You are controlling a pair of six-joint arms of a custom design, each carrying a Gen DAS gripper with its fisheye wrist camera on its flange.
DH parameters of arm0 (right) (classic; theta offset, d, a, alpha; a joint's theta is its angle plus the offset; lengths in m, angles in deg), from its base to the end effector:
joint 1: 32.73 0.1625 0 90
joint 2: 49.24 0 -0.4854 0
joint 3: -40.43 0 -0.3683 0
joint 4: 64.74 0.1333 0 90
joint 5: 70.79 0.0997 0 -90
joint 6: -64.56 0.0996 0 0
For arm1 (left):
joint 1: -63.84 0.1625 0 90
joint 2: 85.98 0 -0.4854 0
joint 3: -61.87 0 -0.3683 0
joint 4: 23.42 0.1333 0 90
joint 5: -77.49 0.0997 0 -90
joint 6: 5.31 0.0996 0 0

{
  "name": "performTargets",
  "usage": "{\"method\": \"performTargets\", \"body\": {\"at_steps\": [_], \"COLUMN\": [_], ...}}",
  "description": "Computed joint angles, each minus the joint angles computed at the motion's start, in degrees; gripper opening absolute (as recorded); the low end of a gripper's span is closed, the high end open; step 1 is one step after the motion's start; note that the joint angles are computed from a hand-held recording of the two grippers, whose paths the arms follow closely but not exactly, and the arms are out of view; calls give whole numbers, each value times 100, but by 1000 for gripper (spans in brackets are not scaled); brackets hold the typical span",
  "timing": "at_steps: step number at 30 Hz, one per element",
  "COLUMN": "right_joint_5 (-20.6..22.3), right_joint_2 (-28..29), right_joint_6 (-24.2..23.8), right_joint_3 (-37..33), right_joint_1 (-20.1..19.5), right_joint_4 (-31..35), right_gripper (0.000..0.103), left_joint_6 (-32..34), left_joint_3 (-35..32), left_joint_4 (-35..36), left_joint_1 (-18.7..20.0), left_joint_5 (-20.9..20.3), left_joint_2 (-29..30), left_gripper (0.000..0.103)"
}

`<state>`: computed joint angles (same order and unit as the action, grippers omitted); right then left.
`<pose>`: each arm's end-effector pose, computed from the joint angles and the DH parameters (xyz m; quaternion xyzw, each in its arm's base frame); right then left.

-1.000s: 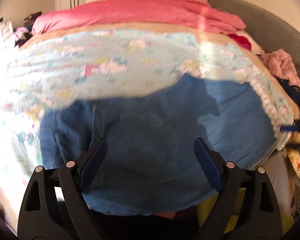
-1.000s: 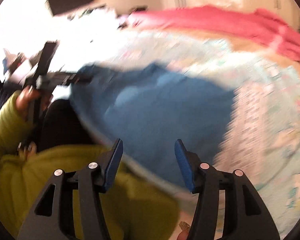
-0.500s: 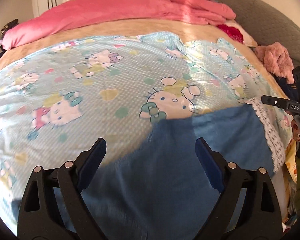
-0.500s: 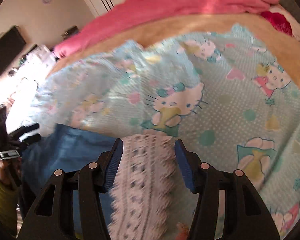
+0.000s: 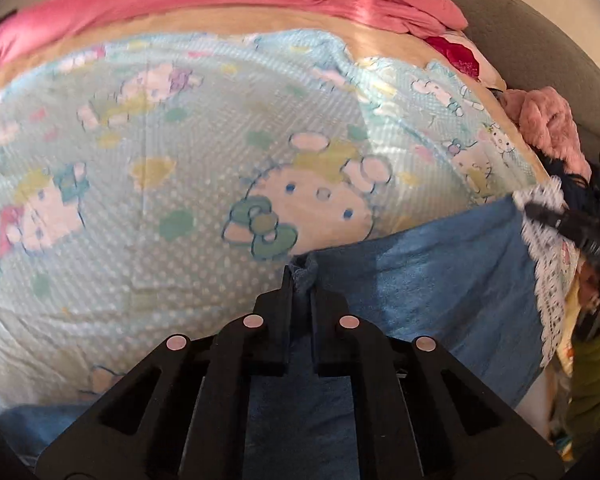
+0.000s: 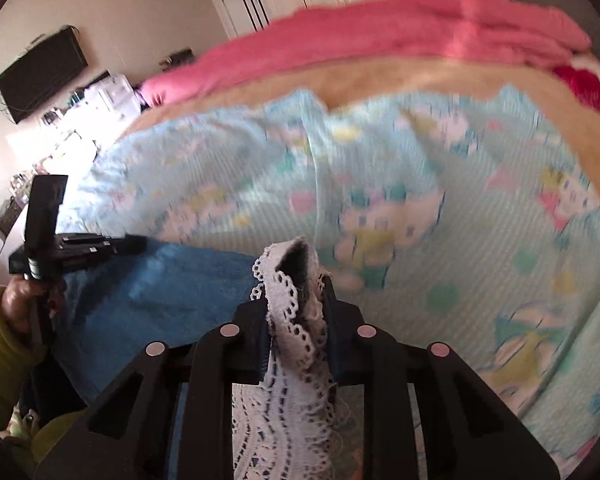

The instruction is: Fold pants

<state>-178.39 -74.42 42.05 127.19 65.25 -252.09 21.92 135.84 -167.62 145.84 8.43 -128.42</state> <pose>0.2064 -0.7294 0.0264 0.2020 -0.9197 0.2826 0.1828 0.0559 -0.8157 0.2500 0.2577 0.9298 -0.1608 0.2080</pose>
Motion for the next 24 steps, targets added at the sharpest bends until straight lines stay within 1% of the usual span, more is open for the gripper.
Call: {"method": "performTargets", "body": {"at_steps": [2,4,7,10,11,12,13,14,16,17,18,19,20,21,22,23,24], "right_joint_5": [-112,-285,-540,-879,-922,-935,-1026,-1089,-1263,-1418,-1462,-1419,-1360,-1300,-1198,-1114,-1068], "right_joint_2": [40,155,359,573,617,626,625,603,530,506,449,396,354,324,300,298,314], "right_joint_6": [-134,-154,15,111,168,195,263,280,185,44,-181,-321,-404,-459,-539,-601,-650], "right_joint_3": [-190,-510,-971,-1305,-1350,-1339,-1292,-1233,-993,-838,-597,-389,-209,-84,96,227,297], "right_joint_1": [56,70,24,-22,-46,-62,-61,-41,39,112,196,256,308,347,408,467,502], "right_joint_4": [13,234,765,1138,1192,1180,1030,908,364,-60,-567,-902,-1124,-1246,-1371,-1390,-1388], "right_gripper": [21,21,21,24,26,31,35,38,44,52,55,56,59,62,62,62,62], "left_joint_6": [179,202,164,-11,-22,20,53,14,20,77,135,227,251,267,329,402,617], "left_joint_3": [7,-106,-419,-601,-592,-531,-457,-374,-132,60,236,499,690,867,1094,1224,1457], "left_joint_4": [-264,-300,-109,35,-9,-150,-257,-313,-522,-699,-879,-1229,-1453,-1612,-1831,-1976,-2325], "left_joint_1": [-84,-121,-126,-31,-11,14,41,60,69,59,47,18,1,7,24,22,3], "left_joint_5": [36,99,322,326,343,383,348,292,203,232,317,519,658,639,580,628,879], "left_joint_2": [-14,50,260,413,433,435,395,313,95,-64,-197,-372,-520,-675,-858,-952,-1062], "left_gripper": [1,1,1,3,9,12,17,25,34,38,41,51,56,56,59,65,67]}}
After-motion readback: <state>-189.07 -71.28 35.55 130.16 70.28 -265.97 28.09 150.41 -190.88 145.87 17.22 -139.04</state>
